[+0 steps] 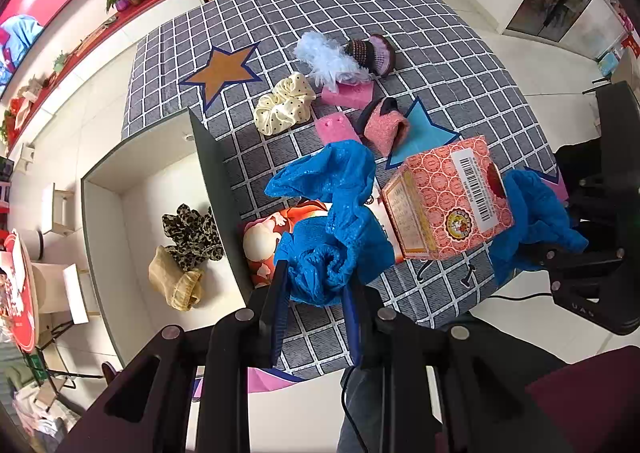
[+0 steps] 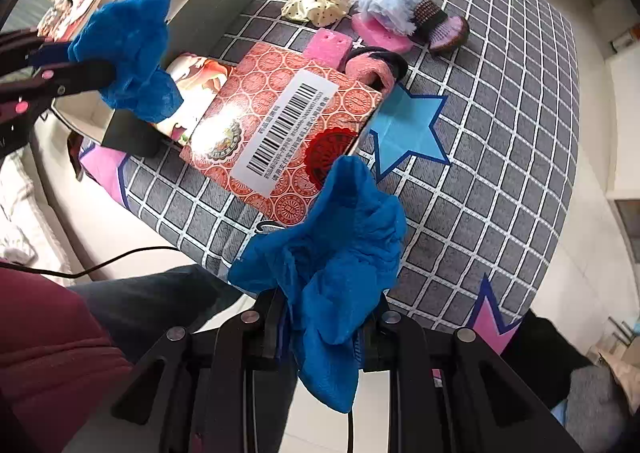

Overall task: Organize soft objects
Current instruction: 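Lift the blue fabrics and carry them toward the white box with both tools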

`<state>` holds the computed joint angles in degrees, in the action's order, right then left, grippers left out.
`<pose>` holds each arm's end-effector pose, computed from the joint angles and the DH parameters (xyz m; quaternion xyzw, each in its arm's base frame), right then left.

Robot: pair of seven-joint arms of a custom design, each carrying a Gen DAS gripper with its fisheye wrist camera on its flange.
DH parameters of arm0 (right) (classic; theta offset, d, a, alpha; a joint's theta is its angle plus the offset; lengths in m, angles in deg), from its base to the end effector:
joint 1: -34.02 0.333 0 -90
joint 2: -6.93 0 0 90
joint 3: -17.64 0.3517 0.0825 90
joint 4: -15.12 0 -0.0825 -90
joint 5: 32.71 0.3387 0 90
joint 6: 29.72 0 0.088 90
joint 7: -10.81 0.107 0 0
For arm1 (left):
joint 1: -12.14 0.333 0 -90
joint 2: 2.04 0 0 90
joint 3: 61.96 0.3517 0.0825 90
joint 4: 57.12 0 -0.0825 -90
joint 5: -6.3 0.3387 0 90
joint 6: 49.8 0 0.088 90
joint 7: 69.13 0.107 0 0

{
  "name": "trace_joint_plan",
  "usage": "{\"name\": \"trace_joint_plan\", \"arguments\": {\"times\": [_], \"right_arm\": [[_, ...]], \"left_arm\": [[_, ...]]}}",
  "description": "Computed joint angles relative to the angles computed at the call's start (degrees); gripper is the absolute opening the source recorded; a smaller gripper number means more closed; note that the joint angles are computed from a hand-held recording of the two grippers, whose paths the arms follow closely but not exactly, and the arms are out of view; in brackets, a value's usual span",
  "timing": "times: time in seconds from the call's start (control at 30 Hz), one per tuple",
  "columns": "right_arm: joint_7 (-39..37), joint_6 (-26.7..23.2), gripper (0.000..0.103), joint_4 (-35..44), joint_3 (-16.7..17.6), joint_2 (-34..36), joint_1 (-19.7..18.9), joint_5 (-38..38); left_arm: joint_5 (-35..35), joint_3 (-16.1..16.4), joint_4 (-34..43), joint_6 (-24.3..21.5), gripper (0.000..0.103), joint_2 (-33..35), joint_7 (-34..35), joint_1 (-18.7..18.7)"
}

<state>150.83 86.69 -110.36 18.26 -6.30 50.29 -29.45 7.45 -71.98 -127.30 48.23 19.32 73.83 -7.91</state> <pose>0.4201 0.1313 0.5421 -0.4653 0.8841 0.0169 0.0405 0.5705 -0.2990 0.6102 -0.0676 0.9957 -0.0505 0.0377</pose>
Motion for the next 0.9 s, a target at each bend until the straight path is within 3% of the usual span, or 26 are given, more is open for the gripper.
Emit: {"name": "trace_joint_plan", "arguments": {"times": [0.9], "right_arm": [[1.0, 2.2, 0.024, -1.4, -0.3, -0.9, 0.0, 0.7]], "left_arm": [[0.1, -0.2, -0.6, 0.7, 0.027, -0.3, 1.1, -0.3]]}}
